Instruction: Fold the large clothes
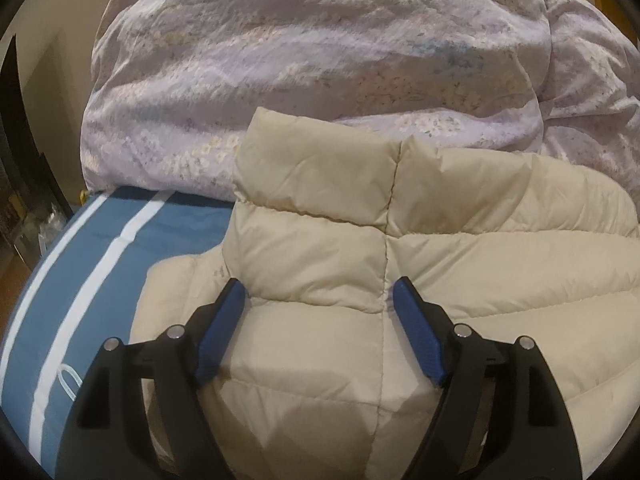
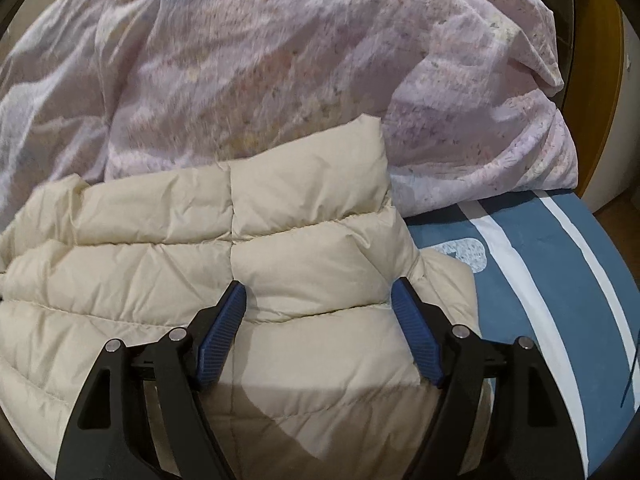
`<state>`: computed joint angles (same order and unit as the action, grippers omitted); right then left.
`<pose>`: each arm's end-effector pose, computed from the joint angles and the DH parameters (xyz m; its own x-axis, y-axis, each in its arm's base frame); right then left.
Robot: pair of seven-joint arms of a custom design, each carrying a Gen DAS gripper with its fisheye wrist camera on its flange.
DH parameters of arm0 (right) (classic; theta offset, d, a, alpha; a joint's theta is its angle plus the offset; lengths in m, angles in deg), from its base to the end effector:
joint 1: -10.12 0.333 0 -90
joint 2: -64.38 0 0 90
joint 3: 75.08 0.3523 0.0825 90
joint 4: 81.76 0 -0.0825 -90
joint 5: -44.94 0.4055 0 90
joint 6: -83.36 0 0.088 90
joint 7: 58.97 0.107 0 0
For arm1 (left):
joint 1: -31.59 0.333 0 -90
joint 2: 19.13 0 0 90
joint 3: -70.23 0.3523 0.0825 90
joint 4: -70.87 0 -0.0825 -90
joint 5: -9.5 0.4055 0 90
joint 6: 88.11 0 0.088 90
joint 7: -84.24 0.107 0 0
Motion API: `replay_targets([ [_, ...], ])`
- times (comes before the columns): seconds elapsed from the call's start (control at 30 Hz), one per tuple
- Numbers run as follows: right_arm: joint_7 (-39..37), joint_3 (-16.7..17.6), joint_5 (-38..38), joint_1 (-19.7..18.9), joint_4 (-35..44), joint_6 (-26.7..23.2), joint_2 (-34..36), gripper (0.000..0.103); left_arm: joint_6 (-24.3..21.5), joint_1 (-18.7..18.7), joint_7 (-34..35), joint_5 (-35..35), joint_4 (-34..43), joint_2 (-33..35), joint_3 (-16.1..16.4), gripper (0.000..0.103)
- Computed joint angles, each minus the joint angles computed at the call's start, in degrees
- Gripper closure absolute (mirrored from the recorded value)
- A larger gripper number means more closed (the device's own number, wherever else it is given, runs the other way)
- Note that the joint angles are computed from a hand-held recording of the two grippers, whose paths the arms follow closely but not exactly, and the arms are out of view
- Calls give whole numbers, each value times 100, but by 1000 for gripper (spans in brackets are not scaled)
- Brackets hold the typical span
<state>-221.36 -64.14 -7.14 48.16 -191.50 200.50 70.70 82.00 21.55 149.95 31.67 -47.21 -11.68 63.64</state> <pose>0.4428 0.4369 0.4841 -0.5296 -0.8437 -0.0870 -0.5675 0.4287 -0.7030 0.6068 -0.2051 0.4855 -0.2119 -0.9773 -0.0007 -0.6862 0.1492 -0.7120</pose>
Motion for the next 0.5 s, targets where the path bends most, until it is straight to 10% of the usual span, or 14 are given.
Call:
replay_targets([
  [0.13,-283,-21,247,-1,163,-108,143,23,3,281,746,-1095,-64,13,-296,24],
  [0.5,-325,-69,326,-72,120,67,129,21,-258,144,695,-983,70,80,-148,19],
])
